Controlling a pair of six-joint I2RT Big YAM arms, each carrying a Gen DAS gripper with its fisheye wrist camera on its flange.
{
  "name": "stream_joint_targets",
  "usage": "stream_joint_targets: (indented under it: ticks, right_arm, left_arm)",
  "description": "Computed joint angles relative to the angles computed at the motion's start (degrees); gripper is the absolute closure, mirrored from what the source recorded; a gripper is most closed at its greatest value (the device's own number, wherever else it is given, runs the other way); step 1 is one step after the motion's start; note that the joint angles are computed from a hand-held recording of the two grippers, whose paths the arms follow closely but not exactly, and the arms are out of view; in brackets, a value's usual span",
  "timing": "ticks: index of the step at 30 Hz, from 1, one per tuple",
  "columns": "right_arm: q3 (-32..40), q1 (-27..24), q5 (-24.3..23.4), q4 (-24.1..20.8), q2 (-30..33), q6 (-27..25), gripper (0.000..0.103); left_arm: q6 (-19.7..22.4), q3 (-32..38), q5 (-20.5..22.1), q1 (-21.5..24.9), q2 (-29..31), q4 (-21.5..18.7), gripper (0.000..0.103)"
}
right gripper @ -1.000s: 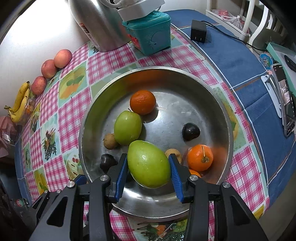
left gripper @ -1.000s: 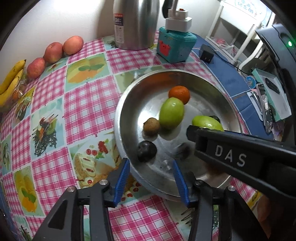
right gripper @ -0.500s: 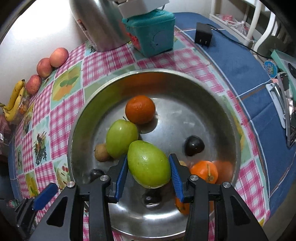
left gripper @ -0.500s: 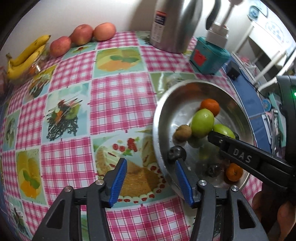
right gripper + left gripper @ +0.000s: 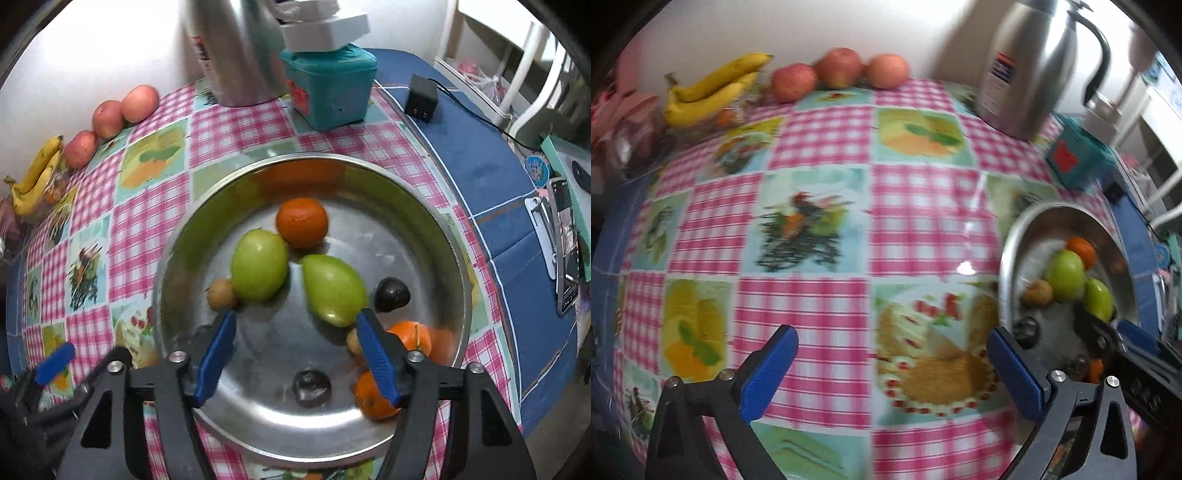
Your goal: Organize fruits
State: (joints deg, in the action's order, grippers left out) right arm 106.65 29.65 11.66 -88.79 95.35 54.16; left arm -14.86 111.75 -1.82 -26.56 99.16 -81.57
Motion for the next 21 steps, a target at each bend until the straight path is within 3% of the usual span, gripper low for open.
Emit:
stream_joint_targets:
  ticks: [6,17,21]
  right_arm:
    - [1.78,3.45,1.79,-0.93,0.13,-1.22,0.018]
    - [-3.70,7.42,0.73,0.74,-4.79,3.59,0.018]
    - [-4.49,8.80,1.64,-0.20,-5.95,5.20,0.018]
  left_arm:
    - [0.84,-5.76,-1.52,1.67,-5.37,2.90,0.000]
    - [1.52,-13.13,-5.39,1.22,-14.55,6.35,0.000]
    - [0.74,-14.19,-9.56,0.77,-15.73,4.61,0.000]
